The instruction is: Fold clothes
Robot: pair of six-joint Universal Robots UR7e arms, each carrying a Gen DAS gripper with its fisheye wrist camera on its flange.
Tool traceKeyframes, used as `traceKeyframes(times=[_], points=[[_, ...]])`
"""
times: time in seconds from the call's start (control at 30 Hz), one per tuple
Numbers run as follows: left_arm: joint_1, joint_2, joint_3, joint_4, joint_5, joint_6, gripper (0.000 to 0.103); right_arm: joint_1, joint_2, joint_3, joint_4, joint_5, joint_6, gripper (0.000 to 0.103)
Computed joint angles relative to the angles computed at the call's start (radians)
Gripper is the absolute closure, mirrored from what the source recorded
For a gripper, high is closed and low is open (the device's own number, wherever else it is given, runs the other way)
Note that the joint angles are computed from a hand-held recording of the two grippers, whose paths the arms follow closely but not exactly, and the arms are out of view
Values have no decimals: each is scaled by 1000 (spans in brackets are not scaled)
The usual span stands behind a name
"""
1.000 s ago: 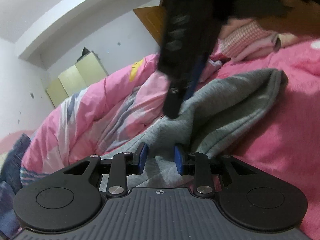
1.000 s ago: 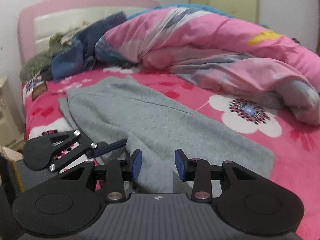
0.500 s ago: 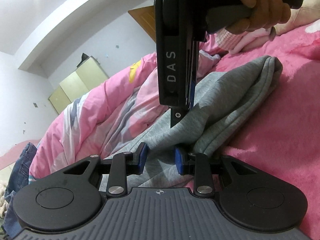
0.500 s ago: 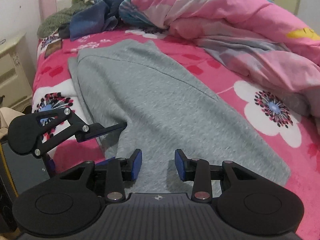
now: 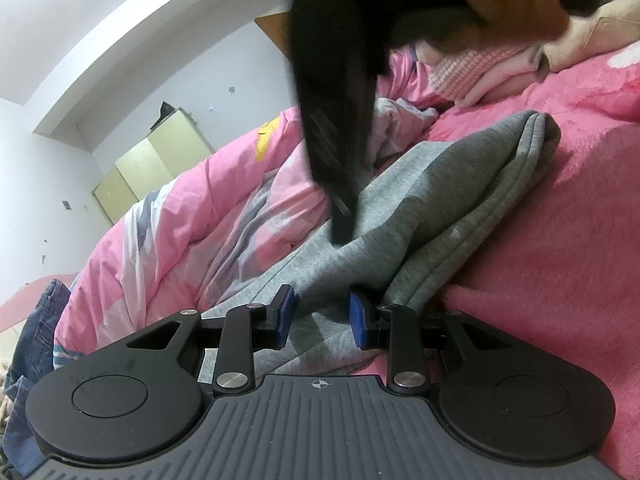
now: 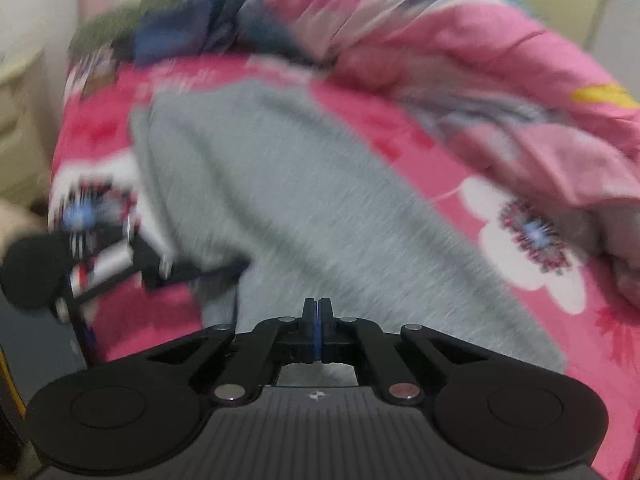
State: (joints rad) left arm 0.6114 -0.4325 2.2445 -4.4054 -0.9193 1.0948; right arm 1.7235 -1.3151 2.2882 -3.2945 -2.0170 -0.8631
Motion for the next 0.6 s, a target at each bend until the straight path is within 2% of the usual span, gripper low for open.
traceKeyframes(times=[0.1,0.2,0.27,0.3,0.4,0.5,0.6], points=[[-2,-3,4,6,1,-12,74,-15,-76,15,16,101,66,103],[-3,-1,5,3,2,-11,74,-20,-119,23,69,123,49,102],[-5,0,6,-1,5,-9,74,-17,-123,24,113,91,14,100],[-7,1,8,-2,6,-11,74,-16,-121,27,121,76,-6,96],[-2,-5,8,4,0,-9,74,-13,-89,32,93,1,-82,73],[2,-11,9,11,-5,-10,74,-20,-78,16,157,-41,-116,71],[8,-18,9,22,-13,-13,74,-20,-96,16,195,-31,-135,71]])
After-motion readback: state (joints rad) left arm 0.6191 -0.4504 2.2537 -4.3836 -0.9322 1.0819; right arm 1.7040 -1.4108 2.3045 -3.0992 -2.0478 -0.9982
